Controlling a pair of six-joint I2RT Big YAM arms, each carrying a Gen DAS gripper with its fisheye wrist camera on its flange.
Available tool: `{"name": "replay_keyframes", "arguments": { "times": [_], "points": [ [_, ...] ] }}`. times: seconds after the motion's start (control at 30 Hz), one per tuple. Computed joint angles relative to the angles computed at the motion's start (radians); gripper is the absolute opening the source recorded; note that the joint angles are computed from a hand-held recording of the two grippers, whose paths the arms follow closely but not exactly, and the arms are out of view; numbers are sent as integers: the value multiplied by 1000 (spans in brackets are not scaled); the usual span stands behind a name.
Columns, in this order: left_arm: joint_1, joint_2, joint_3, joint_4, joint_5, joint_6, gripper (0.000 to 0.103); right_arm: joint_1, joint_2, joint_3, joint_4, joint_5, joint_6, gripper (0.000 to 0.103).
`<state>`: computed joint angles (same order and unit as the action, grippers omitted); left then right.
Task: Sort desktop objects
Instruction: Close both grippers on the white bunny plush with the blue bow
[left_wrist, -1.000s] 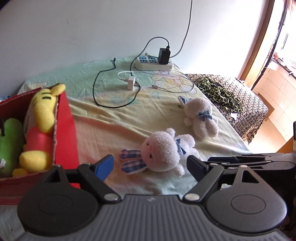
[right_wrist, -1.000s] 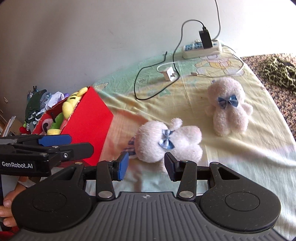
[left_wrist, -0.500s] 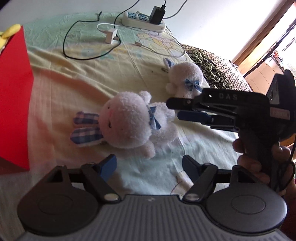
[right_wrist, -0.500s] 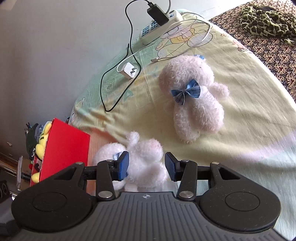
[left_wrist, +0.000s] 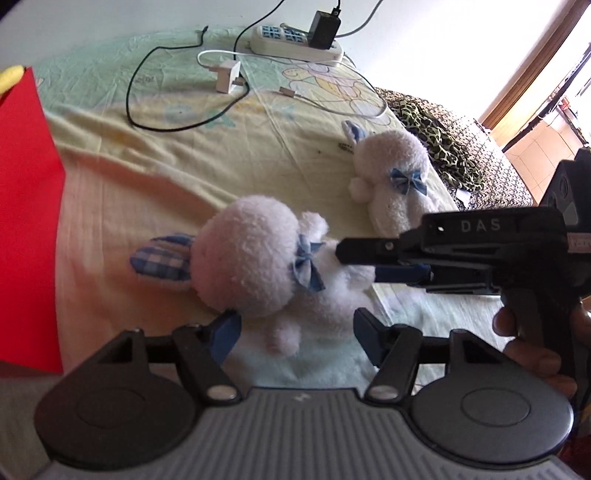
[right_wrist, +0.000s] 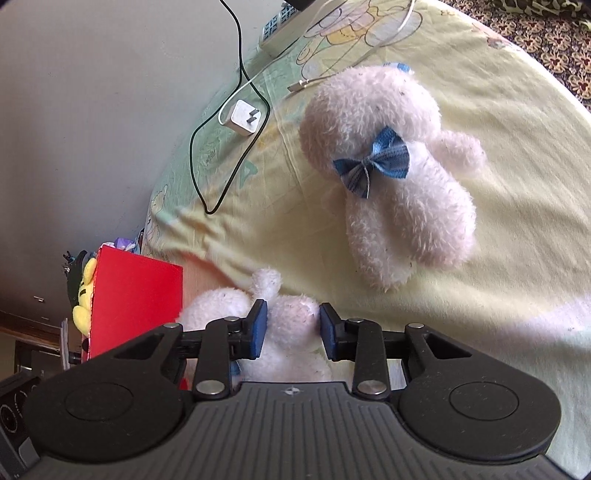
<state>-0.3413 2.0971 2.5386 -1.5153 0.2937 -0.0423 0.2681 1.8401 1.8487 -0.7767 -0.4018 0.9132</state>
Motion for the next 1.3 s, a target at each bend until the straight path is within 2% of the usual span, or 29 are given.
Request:
{"name": "replay_keyframes", "arguments": {
  "times": [0.2, 0.3, 0.43, 0.5, 0.57, 0.63, 0.73, 0.8, 0.87, 0.93, 1.03, 1.13, 1.3],
  "points": [
    [31, -35, -59, -3, -18, 20, 66, 17, -30, -59, 13, -106, 44, 32],
    [46, -62, -105, 11, -36, 14, 66, 41, -25, -50, -8, -139, 4, 34],
    [49, -101, -159, 57, -83, 15, 67, 55, -15, -11, -25, -88, -90, 35],
    [48, -104, -159, 58, -80, 17, 67, 52, -1, 13, -20, -65, -126, 44],
    [42, -113, -169, 65, -85, 18, 67, 54, 27, 58, -50, -21, -148, 49],
    [38, -125, -187, 72, -77, 24, 67, 50, 48, 89, -57, -11, -171, 49],
    [37, -130, -200, 66, -34, 11, 68, 45, 77, 122, -57, -70, -201, 49],
    [35, -121, -197, 64, -34, -14, 69, 49, 104, 154, -76, -100, -219, 49],
    [34, -106, -181, 57, -49, -38, 68, 51, 122, 167, -67, -129, -205, 49],
    [36, -92, -163, 47, -59, -57, 68, 48, 133, 161, -27, -184, -152, 49],
    [47, -89, -159, 33, -32, -79, 68, 51, 137, 169, -30, -212, -145, 47],
    [45, -102, -179, 35, -28, -69, 67, 53, 126, 171, -64, -216, -208, 43],
    [23, -153, -246, 66, -53, 11, 67, 51, 93, 133, -87, -221, -224, 41]
  ]
}}
